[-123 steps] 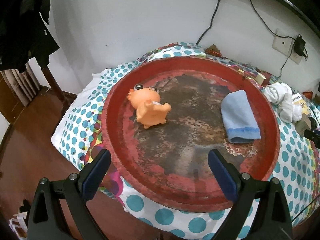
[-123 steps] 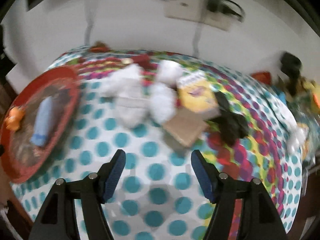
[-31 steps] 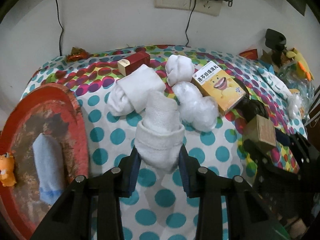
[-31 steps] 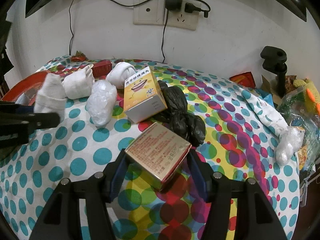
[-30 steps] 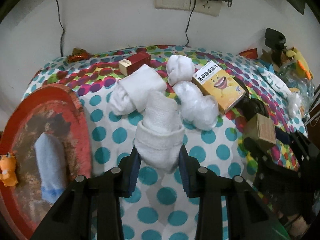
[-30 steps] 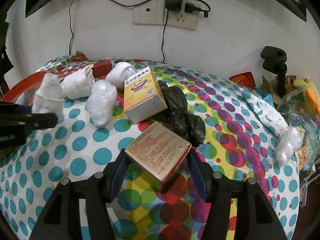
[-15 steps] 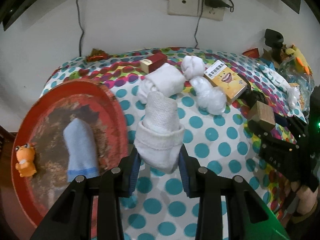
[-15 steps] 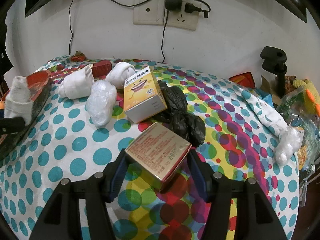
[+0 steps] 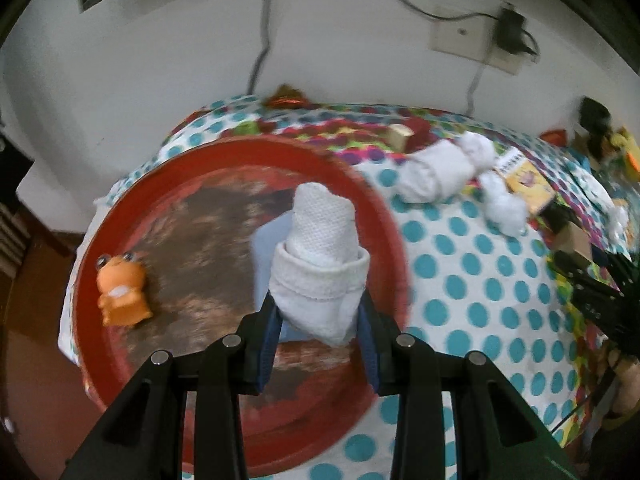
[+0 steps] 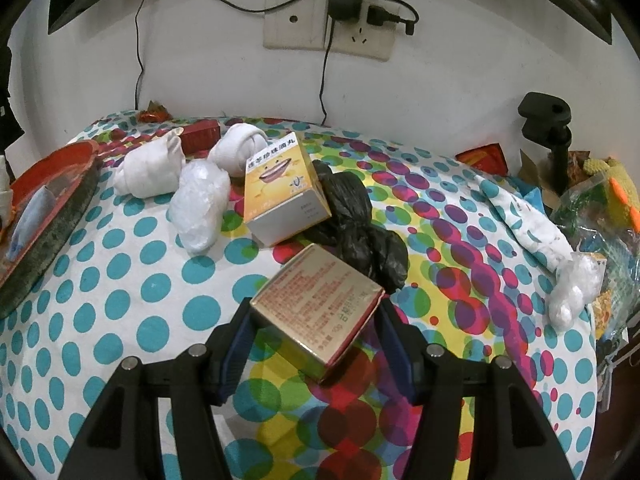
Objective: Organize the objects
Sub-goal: 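Carry the white sock onto the red tray and open the left tool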
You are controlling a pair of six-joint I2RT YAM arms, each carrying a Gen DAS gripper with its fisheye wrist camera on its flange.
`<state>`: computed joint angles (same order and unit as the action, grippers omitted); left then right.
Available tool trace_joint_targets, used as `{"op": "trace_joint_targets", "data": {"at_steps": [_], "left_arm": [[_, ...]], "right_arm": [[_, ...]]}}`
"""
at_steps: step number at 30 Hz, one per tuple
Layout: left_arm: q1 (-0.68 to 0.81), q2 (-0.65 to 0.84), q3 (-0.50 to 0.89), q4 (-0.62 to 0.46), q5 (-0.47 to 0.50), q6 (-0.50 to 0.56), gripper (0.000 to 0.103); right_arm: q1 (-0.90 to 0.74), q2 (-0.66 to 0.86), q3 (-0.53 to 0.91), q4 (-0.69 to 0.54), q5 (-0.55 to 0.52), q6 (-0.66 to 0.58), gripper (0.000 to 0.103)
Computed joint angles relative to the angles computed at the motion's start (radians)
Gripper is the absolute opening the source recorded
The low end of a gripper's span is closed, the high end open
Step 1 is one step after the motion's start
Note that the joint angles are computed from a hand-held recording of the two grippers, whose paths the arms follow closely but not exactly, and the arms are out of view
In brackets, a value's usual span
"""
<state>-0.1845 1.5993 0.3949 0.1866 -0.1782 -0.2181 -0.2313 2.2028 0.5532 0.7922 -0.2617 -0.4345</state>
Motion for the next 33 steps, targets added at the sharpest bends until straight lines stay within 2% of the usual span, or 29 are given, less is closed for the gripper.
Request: {"op": "trace_joint_targets", "data": {"at_steps": [7,17,33], "left_arm": [[0.171,-0.007,-0.045,0.032,0.011,0.095,0.033],[0.356,0.107,-0.065,0.119,0.034,0.213,0.033],[0.540,0.250,-0.029,0.189,0.091,0.324,0.033]], "right_arm": [[0.009,0.002,-0.001,0.002,0.011,0.001,0.061],[0.009,0.002,-0.001,0.002,0.011,0.000,0.061],[0.009,0.006,-0.002,0.012,0.019,-0.008,0.061]]}}
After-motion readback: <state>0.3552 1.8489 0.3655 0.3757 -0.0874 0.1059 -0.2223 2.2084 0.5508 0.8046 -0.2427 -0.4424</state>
